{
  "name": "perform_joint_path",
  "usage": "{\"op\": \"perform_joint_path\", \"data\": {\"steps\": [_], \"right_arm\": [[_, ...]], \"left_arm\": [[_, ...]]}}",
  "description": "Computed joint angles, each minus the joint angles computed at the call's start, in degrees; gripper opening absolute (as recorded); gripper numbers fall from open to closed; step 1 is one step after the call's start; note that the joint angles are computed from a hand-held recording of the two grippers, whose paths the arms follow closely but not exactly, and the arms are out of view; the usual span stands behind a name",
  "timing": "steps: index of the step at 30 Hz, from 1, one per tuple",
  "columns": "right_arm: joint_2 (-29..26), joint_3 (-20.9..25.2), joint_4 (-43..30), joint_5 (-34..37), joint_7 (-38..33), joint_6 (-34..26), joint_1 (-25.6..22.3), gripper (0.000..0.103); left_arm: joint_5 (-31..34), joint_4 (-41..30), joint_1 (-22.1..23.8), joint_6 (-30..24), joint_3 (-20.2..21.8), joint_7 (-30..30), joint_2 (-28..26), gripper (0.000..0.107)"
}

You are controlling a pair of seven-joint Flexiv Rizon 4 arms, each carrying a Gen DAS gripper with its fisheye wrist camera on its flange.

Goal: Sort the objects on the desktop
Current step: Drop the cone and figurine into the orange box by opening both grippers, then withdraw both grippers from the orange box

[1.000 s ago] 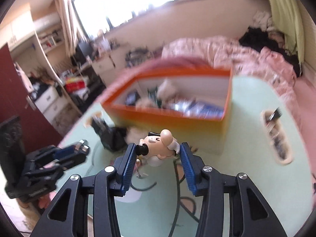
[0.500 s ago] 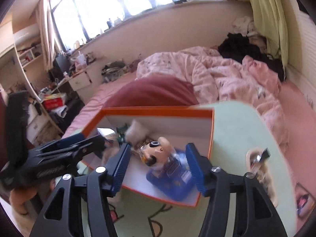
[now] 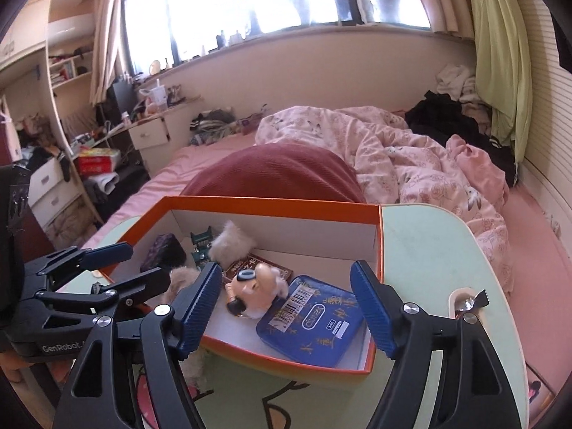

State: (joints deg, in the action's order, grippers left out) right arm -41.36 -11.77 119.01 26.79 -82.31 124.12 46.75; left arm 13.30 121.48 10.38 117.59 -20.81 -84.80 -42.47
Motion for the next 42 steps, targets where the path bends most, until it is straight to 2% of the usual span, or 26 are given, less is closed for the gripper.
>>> {"op": "perform_joint_path", "data": {"steps": [2,4,5,7,9,11,14,16,18,19,21,23,25,27,30,31,33,42], "right_arm": [[0.8,2.1,0.9,-0.7,0.9,1.0,-1.5,0.074],[1.7,3.3,1.9,0.1,1.9,1.9,-1.9,0.076],[2.3,3.9,2.8,0.8,2.1,3.4,-1.6,0.077],[3.0,3.2,4.5,4.2,0.4,6.4,1.3,0.092],[3.5,0.3,5.6,11.6,-3.5,7.2,7.2,0.101],[3.4,-0.5,6.8,17.0,-7.0,7.3,10.9,0.102],[2.1,-1.0,7.0,22.5,-10.1,3.9,14.2,0.102],[0.7,-1.4,6.7,24.5,-10.1,2.1,15.4,0.102],[0.0,-2.0,6.7,23.8,-9.3,-1.1,16.1,0.102],[-0.1,-1.8,6.7,22.8,-8.3,-2.1,15.6,0.102],[-0.4,-0.8,7.1,20.7,-6.3,-2.2,14.0,0.103],[-1.1,-2.9,7.5,20.7,-5.3,-2.6,16.3,0.103],[-1.7,-3.5,7.9,19.8,-4.0,-2.1,17.0,0.103],[-2.6,-3.3,8.4,18.2,-2.7,-0.6,16.7,0.103],[-5.6,-9.2,7.8,19.9,-3.4,-2.4,21.9,0.103],[-5.9,-8.9,8.9,17.2,-0.3,-1.0,21.3,0.103],[-6.2,-8.5,8.9,16.9,-0.4,-0.3,20.9,0.103],[-6.7,-8.3,9.8,14.8,1.6,1.0,20.3,0.103]], "left_arm": [[0.4,0.1,0.6,-0.4,-0.5,0.0,0.2,0.077],[1.5,1.2,1.4,2.0,-0.9,-0.3,0.3,0.077],[2.7,2.2,1.6,6.3,-0.7,-0.9,-0.1,0.077],[5.7,4.8,1.3,13.5,0.9,-2.3,0.3,0.077],[9.9,7.2,2.4,13.7,1.1,-3.0,2.2,0.079],[12.0,9.5,2.5,13.9,2.2,-3.3,3.3,0.081],[11.8,12.2,1.2,16.2,4.6,-4.4,1.6,0.081],[12.5,12.4,2.4,13.8,3.7,-5.7,0.0,0.081],[12.6,11.9,3.4,10.4,2.6,-6.0,-1.5,0.081],[10.9,11.5,2.3,8.0,3.2,-5.4,-1.2,0.081],[7.0,12.1,-2.2,10.9,7.1,-4.0,-1.3,0.082],[4.1,12.8,-5.7,12.9,9.7,-2.6,-1.3,0.083],[-2.0,13.6,-10.6,15.6,12.7,0.1,-1.5,0.088],[-1.6,13.5,-10.4,15.1,12.9,-0.8,-1.4,0.091],[-1.2,13.4,-9.6,15.0,12.1,-0.2,-1.7,0.093],[-0.9,13.4,-9.3,14.9,11.9,-0.1,-1.8,0.097],[0.2,12.9,-8.5,13.6,11.0,0.8,-1.9,0.103],[0.7,12.7,-7.9,14.0,10.1,1.8,-2.6,0.103]]}}
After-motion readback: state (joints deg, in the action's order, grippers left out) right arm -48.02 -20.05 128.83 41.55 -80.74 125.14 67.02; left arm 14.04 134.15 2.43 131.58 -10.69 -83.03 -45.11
